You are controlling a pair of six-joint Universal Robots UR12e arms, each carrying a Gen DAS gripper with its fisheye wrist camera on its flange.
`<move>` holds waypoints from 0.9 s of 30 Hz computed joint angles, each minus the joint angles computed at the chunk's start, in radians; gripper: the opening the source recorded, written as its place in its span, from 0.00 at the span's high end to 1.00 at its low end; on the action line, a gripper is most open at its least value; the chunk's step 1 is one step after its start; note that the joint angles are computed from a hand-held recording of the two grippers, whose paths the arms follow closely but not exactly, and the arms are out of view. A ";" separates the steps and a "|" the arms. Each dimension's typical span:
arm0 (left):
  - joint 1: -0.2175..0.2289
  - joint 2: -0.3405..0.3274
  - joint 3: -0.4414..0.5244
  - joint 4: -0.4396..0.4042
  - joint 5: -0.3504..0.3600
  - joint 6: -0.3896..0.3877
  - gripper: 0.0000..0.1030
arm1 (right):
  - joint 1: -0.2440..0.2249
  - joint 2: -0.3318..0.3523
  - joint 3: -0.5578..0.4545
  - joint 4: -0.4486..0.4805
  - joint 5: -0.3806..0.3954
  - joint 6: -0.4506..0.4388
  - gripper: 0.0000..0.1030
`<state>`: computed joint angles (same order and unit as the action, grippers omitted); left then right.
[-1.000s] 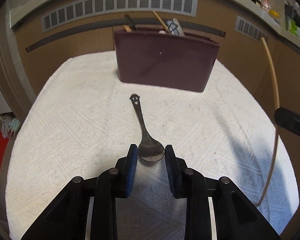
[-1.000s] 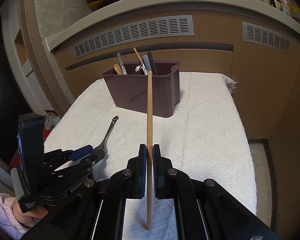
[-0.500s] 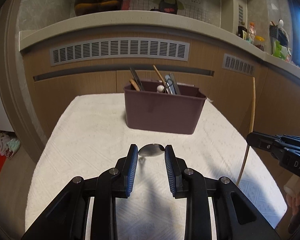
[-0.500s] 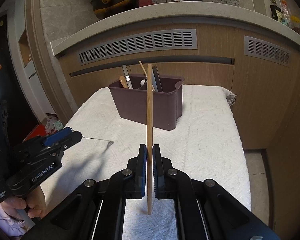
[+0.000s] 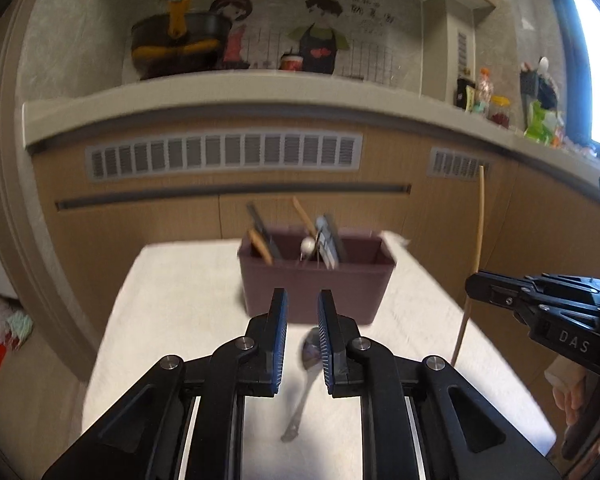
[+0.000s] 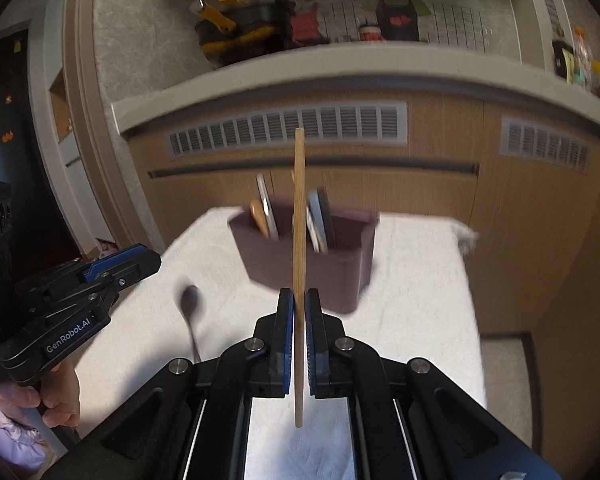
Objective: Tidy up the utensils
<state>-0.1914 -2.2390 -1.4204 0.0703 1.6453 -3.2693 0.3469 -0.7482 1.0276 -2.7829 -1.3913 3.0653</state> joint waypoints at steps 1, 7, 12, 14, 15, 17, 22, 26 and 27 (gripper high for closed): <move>0.007 0.003 0.009 0.006 -0.022 -0.001 0.85 | 0.002 0.007 -0.023 -0.021 -0.005 -0.009 0.95; 0.048 0.001 0.084 -0.138 -0.126 -0.006 0.81 | 0.008 0.053 -0.140 -0.035 -0.026 -0.037 0.95; 0.060 -0.049 0.150 -0.352 -0.284 0.132 0.63 | 0.004 0.065 -0.160 0.028 -0.031 -0.032 0.95; 0.061 -0.078 0.192 -0.462 -0.344 0.211 0.61 | 0.000 0.062 -0.151 0.045 -0.028 -0.026 0.95; 0.060 -0.098 0.223 -0.530 -0.361 0.253 0.61 | -0.001 0.060 -0.146 0.047 -0.032 -0.024 0.95; 0.054 -0.141 0.293 -0.647 -0.355 0.302 0.60 | -0.005 0.053 -0.132 0.049 -0.037 -0.018 0.95; 0.043 -0.243 0.464 -0.860 -0.336 0.318 0.61 | -0.012 0.037 -0.100 0.046 -0.039 -0.006 0.95; 0.033 -0.284 0.520 -0.869 -0.282 0.321 0.62 | -0.014 0.029 -0.088 0.052 -0.039 -0.009 0.95; 0.031 -0.285 0.521 -0.864 -0.273 0.315 0.69 | -0.014 0.028 -0.087 0.055 -0.040 -0.009 0.95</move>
